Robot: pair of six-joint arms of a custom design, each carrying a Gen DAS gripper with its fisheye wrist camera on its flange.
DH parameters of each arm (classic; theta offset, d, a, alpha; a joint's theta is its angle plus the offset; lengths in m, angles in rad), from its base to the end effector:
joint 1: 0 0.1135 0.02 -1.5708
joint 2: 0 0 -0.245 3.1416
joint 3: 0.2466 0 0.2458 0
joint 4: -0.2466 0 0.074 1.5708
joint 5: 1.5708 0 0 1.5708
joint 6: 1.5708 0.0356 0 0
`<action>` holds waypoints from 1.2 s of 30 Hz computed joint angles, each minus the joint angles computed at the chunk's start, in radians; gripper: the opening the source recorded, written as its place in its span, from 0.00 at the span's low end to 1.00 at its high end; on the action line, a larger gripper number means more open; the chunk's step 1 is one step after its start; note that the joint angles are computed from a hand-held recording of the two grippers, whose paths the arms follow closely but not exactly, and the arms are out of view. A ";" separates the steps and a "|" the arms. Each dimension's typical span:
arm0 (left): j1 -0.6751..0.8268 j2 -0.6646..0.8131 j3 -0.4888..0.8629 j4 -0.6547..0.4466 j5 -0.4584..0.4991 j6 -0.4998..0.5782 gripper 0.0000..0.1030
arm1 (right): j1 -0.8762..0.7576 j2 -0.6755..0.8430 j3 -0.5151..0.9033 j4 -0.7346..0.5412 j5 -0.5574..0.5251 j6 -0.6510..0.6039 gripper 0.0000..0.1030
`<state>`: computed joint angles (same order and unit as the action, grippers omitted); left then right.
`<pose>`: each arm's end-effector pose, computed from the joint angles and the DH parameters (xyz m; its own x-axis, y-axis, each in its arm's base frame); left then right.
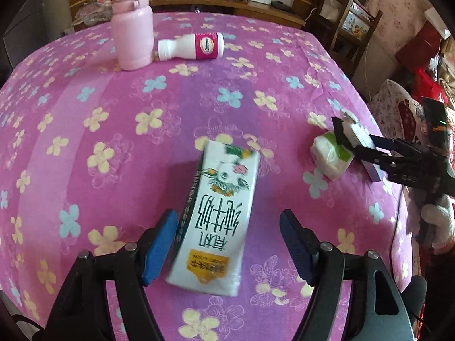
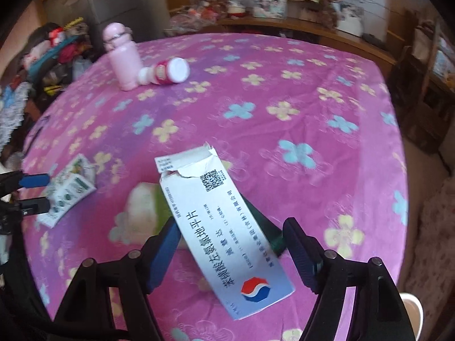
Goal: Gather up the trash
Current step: 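Grasp the white milk carton with the left gripper while the right gripper grasps the white medicine box, then carry both items over the white bucket and open both grippers to drop them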
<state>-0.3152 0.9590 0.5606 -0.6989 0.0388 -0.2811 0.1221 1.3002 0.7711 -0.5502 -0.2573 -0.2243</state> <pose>0.1633 -0.0547 0.1794 -0.9035 0.0031 -0.4285 0.0791 0.9840 -0.1597 0.2388 0.0384 0.1855 -0.8004 -0.3149 -0.5100 -0.4257 0.8977 0.1138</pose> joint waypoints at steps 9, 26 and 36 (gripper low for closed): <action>-0.048 0.087 -0.032 0.095 -0.040 -0.046 0.73 | -0.050 -0.271 -0.101 -0.221 -0.052 0.077 0.52; -0.172 0.081 -0.070 0.145 -0.175 -0.144 0.52 | 0.099 -0.597 -0.309 -0.239 0.136 0.269 0.54; -0.398 -0.013 -0.026 0.063 -0.291 -0.278 0.52 | 0.061 -0.852 -0.274 -0.418 0.107 0.314 0.51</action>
<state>-0.7134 0.9465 0.5349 -0.6359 -0.2524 -0.5593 0.1834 0.4487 0.4973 -0.9682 -0.1503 0.0901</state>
